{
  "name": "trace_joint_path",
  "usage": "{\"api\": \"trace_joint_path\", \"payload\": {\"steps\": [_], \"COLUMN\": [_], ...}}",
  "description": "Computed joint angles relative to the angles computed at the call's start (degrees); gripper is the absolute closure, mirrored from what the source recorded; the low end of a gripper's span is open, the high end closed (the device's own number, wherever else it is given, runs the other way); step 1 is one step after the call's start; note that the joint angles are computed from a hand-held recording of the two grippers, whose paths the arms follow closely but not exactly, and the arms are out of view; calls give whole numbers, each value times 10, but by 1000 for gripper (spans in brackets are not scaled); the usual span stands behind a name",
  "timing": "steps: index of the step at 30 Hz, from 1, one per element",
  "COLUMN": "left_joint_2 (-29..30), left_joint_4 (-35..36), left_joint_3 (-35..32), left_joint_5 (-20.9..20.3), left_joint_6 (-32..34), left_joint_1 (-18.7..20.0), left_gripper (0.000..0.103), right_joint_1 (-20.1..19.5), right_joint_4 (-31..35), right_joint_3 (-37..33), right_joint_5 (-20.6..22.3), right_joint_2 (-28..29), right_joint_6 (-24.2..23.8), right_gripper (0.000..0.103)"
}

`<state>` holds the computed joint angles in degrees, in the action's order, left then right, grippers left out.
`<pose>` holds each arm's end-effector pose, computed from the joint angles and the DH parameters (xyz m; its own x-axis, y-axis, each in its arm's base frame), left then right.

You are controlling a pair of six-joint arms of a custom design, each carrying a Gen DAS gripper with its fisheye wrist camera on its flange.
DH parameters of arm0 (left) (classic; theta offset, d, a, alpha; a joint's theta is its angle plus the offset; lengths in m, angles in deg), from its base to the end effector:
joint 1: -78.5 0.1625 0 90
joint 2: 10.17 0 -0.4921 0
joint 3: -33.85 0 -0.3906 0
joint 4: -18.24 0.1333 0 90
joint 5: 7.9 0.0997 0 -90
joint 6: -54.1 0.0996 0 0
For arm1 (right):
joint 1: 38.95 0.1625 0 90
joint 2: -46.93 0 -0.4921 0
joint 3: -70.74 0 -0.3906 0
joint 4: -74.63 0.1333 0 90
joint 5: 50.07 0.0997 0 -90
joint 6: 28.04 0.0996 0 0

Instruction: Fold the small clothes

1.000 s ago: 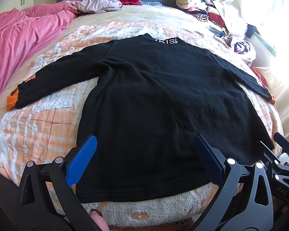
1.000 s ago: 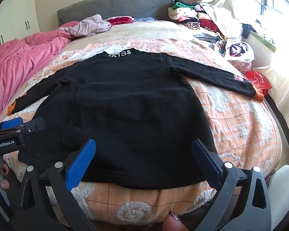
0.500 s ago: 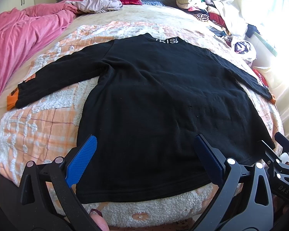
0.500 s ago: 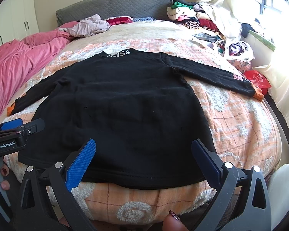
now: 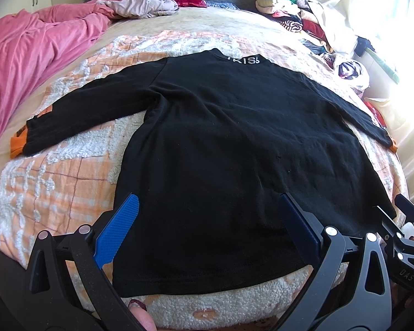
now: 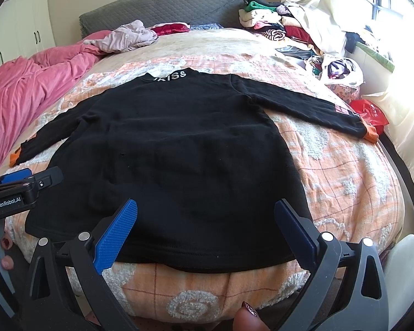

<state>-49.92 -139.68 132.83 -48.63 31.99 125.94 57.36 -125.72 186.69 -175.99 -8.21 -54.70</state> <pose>-0.3106 -0.6469 0.0924 -0.7687 0.0567 -0.6371 0.4094 0.8089 -0.4219 0.1401 -0.5860 0.2488 -0.7312 0.0275 0.6816 -0.4469 0.7355 -0.5092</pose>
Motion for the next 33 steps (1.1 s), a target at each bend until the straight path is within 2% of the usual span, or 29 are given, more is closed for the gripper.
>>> {"api": "trace_joint_path", "payload": {"steps": [7,12,17,25,33], "left_joint_2": [5,13,27,54,87], "left_joint_4": [12,16,26,63,117], "left_joint_3": [-13,-34,-65,-124,-206], "left_joint_5": [-1,-1,10,2,-7], "left_joint_6": [-1,4,15,30,40], "left_joint_1": [5,12,17,29,47], "left_gripper": [8,8,8,8,8], "right_joint_1": [-2,-3,-9,-20,-31], "right_joint_4": [1,18,55,131,218], "right_joint_3": [-7,-36,-81,-150,-253], "right_joint_5": [0,-2,2,14,16], "right_joint_2": [2,7,11,17,42], "right_joint_6": [-2,0,19,64,115], "right_gripper": [4,4,4,4,4]}}
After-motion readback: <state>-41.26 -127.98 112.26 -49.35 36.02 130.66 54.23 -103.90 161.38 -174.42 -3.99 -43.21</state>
